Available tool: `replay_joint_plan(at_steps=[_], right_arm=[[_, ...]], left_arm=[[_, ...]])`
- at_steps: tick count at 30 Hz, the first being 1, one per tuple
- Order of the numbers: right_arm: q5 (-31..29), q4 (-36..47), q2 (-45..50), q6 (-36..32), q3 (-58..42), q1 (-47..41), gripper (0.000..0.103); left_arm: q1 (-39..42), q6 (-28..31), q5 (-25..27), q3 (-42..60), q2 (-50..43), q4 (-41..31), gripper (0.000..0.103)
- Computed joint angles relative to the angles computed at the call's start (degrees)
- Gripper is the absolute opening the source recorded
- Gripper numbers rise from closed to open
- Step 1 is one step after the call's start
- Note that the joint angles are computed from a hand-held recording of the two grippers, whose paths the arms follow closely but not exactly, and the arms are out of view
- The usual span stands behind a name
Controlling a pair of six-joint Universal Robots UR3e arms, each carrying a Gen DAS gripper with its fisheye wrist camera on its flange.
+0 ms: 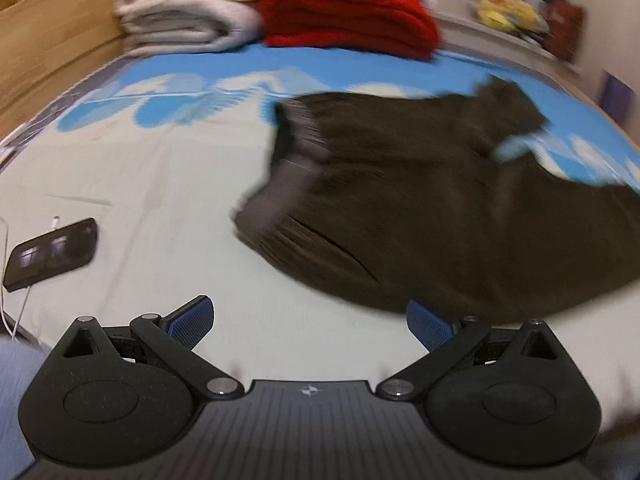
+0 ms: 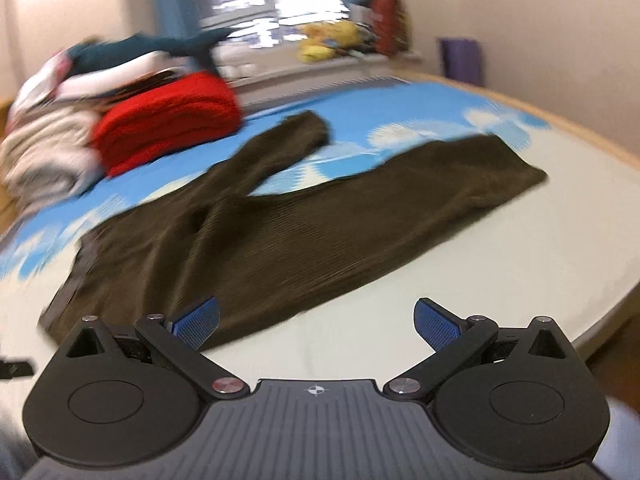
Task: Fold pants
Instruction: 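Grasp the grey waistband with the left tool while the right tool grasps a leg hem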
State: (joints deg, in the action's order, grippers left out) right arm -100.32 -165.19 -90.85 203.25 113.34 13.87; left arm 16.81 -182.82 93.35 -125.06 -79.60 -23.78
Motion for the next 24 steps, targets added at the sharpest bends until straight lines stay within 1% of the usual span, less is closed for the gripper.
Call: replay_joint_plan(at_steps=[2,3,4,5,6,7,8,10,12,14,15,18,19,20,21,22,24], right_arm=[[1.84,1.72,2.76,3.13,-3.34,-6.48,0.102],[3.12,2.19,4.08,5.02,-4.49,-9.57,0.102],[5.12,4.24,6.10,8.35,-7.00,-13.38,0.102],[7.98,5.22,8.24,11.85,-8.99,-17.25,0.102],[10.19,4.20,10.04,14.42,-9.71,-20.08,0.102],[12.05,3.24,12.54,17.22,-11.04,-23.06,0.102],[13.26,3.22,15.57,20.13,-13.27,-25.76,0.102],[14.91,0.34,20.03,22.92,-15.08,-28.56,0.102],[16.21,-1.94,25.50,24.26,-18.79,-30.87,0.102],[14.31,-3.50,30.91,25.42,-23.42,-31.35,0.102],[13.00,-3.52,33.67,25.47,-26.26,-31.30,0.102],[10.06,1.36,41.41,26.55,-36.72,-31.15,0.103],[9.57,1.37,43.69,26.74,-39.09,-31.18,0.103],[8.02,0.51,45.84,25.79,-41.72,-30.66,0.103],[7.39,1.53,47.72,24.79,-45.17,-30.39,0.103],[7.68,2.09,49.55,24.10,-47.77,-30.37,0.103],[7.01,-0.04,52.33,23.85,-50.13,-29.66,0.103]], left_arm=[[2.13,-0.79,-0.28,2.26,-7.09,5.72,0.103],[2.76,-1.77,-0.04,4.32,-10.43,6.59,0.103],[3.77,-2.89,-0.58,6.41,-13.92,7.50,0.103],[4.85,-4.12,-1.43,8.83,-16.52,6.85,0.102],[5.72,-6.23,-1.85,11.33,-19.47,6.18,0.101],[6.31,-7.77,-1.89,13.88,-22.00,5.32,0.099],[6.54,-8.43,-1.74,15.25,-23.59,5.03,0.099],[6.88,-8.93,-1.79,19.25,-27.22,3.30,0.099],[7.23,-9.44,-2.56,22.32,-30.05,1.41,0.099],[7.18,-10.97,-2.89,25.36,-32.65,-0.51,0.100],[6.97,-11.60,-2.43,25.76,-33.49,0.09,0.101],[5.35,-12.46,0.20,27.46,-35.66,1.01,0.103],[4.96,-12.84,0.78,28.62,-36.68,0.90,0.103],[4.51,-13.11,1.49,29.79,-37.65,0.77,0.103],[4.15,-13.30,1.87,31.10,-38.50,0.27,0.103],[3.95,-13.67,1.83,33.03,-39.58,-0.74,0.103],[3.60,-14.84,1.27,35.32,-40.55,-1.69,0.093]])
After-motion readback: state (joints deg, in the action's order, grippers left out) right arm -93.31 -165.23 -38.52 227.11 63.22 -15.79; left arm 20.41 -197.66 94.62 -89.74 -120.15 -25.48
